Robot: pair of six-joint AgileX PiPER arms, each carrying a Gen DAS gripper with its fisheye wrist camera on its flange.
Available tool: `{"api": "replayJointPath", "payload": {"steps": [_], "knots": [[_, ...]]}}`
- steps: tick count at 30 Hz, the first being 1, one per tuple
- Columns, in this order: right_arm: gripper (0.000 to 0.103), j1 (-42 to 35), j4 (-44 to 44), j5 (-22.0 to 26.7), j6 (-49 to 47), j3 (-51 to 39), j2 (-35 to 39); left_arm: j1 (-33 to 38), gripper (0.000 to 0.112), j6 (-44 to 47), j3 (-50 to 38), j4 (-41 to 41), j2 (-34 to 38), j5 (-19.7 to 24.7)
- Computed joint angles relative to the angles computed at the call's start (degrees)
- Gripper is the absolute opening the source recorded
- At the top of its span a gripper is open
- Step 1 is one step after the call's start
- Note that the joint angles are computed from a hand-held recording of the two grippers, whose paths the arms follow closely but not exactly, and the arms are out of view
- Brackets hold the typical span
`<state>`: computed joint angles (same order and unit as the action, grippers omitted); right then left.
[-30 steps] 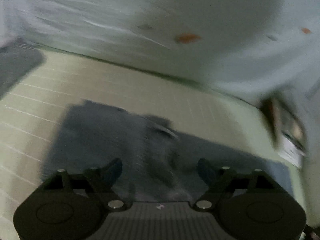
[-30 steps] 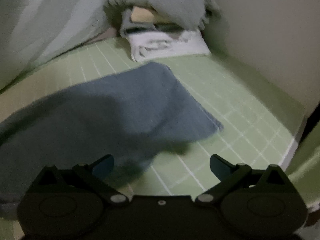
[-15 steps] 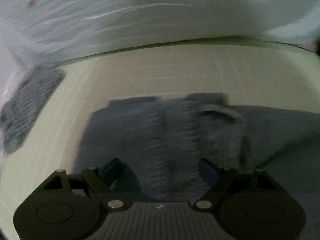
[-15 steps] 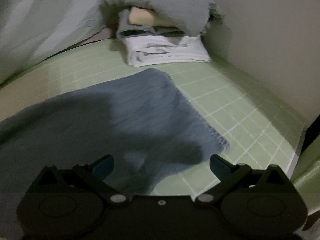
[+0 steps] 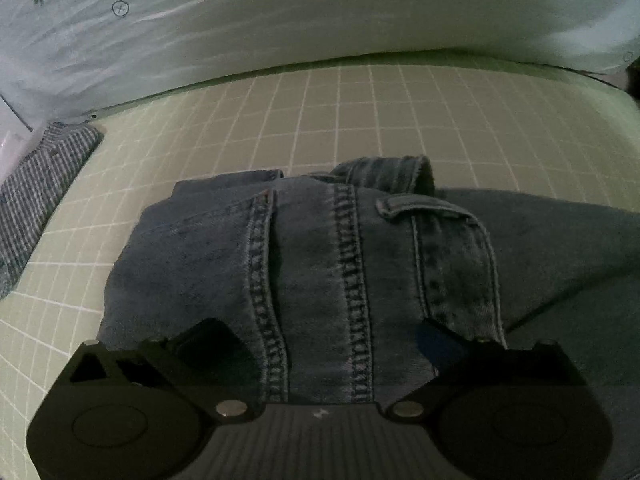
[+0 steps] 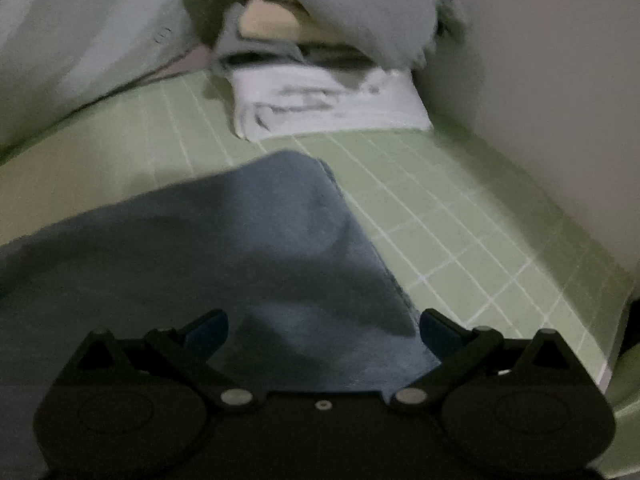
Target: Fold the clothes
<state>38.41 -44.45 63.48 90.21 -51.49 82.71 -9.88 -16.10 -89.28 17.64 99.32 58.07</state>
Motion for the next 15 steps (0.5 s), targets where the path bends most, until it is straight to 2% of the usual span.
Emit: {"api": "replayJointPath", "payload": {"steps": [3,9,15], "knots": [[0.103,-2.6,1.1,-3.0,-2.3,1.9,-0.5,-0.4,0.103,-1.3,0.1,0.9,0.3,-0.1],[0.103,-7.0,0.8,-13.0,-1.0,8.5,-5.5,-1.3,0.103,-2.4,-1.1,0.9,0.7,1.4],[0.103,-8.0,0.3,-15.9,-2.3,9.7,-6.4,-1.4,0.103,-3.2,-1.4,1.1,1.0,1.5]]}}
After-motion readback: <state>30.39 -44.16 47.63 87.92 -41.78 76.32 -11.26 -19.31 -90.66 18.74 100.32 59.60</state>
